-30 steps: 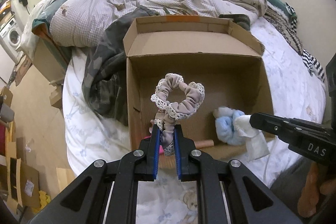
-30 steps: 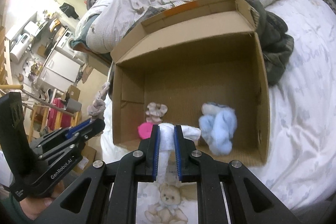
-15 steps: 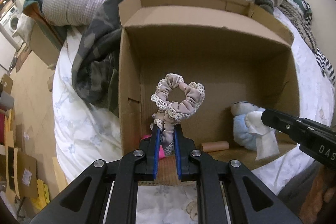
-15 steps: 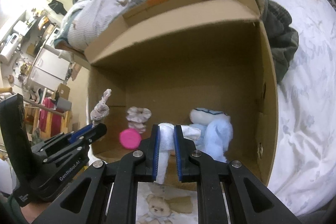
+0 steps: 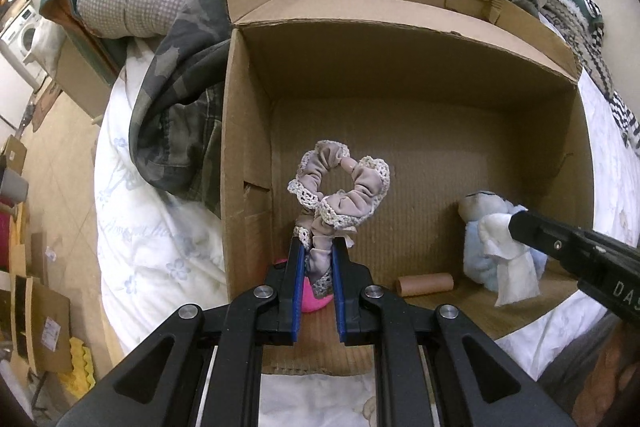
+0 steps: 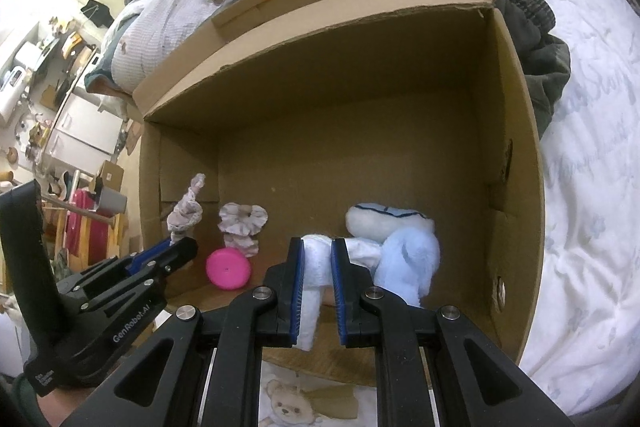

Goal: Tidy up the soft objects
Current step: 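Carry the beige scrunchie and white sock over the box with both tools, then open both tools to drop the scrunchie and sock into the box, then withdraw both open tools from the box toward the clear plastic bag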

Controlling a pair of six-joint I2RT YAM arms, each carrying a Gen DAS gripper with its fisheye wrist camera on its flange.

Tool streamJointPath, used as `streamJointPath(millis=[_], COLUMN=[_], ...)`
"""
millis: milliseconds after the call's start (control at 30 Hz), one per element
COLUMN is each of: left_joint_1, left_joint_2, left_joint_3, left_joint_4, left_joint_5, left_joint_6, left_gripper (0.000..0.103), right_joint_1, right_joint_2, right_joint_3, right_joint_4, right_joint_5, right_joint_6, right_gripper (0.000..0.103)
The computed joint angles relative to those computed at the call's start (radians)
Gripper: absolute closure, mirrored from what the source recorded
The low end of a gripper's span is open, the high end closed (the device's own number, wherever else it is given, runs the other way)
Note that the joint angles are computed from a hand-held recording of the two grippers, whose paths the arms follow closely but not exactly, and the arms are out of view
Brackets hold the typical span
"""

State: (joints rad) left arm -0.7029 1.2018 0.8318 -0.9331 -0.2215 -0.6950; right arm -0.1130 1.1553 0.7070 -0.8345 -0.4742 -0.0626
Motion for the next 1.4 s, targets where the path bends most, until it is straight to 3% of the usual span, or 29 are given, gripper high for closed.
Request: streamJointPath(millis=[233, 433, 500, 567, 667, 700, 767, 833, 1200, 1400], left_joint_1=[0.004, 0.018, 0.018, 0.013, -0.012, -0.019, -0.023, -0.033, -0.083, -0.203], left_joint_2=[0.002, -0.011, -0.018, -0.026, -0.04, -0.044, -0.048, -0.053, -0.15, -0.18], left_joint_3=[-0.002, -0.002, 0.0, 0.006, 0.017, 0.021, 0.028, 0.037, 0.072, 0.085], left_joint_4=[0.008, 0.005, 0.003, -0.003, -0.019, -0.025, -0.036, -0.051, -0.135, -0.213], left_joint_5=[0.01, 0.029, 0.032, 0.031, -0.008, -0.017, -0.018, -0.027, -0.102, -0.205], left_joint_6=[-0.021, -0.024, -0.028, -0.037, -0.063, -0.07, -0.075, -0.084, -0.174, -0.248], left_gripper=[0.091, 0.084, 0.079, 0.062, 0.042, 0.042, 0.042, 0.042, 0.042, 0.042], right_joint_1=[-0.004, 0.006, 0.003, -0.019, -0.043, -0.046, -0.056, -0.086, -0.145, -0.181], right_joint_2=[-0.01, -0.035, -0.048, -0.052, -0.065, -0.073, -0.086, -0.098, -0.218, -0.299], right_joint_3=[0.0, -0.001, -0.002, -0.002, -0.001, 0.0, 0.0, -0.003, -0.021, -0.009], right_joint_4=[-0.001, -0.009, -0.013, -0.021, -0.032, -0.035, -0.041, -0.048, -0.079, -0.152], right_joint_5=[0.028, 0.058, 0.067, 0.041, 0.02, 0.024, 0.017, -0.009, -0.005, -0.02], right_joint_6=[-0.006, -0.009, -0.002, -0.011, -0.017, -0.018, -0.015, -0.017, -0.032, -0.069], right_gripper=[0.087, 0.085, 0.072, 0.033, 0.03, 0.028, 0.009, 0.0, 0.0, 0.0])
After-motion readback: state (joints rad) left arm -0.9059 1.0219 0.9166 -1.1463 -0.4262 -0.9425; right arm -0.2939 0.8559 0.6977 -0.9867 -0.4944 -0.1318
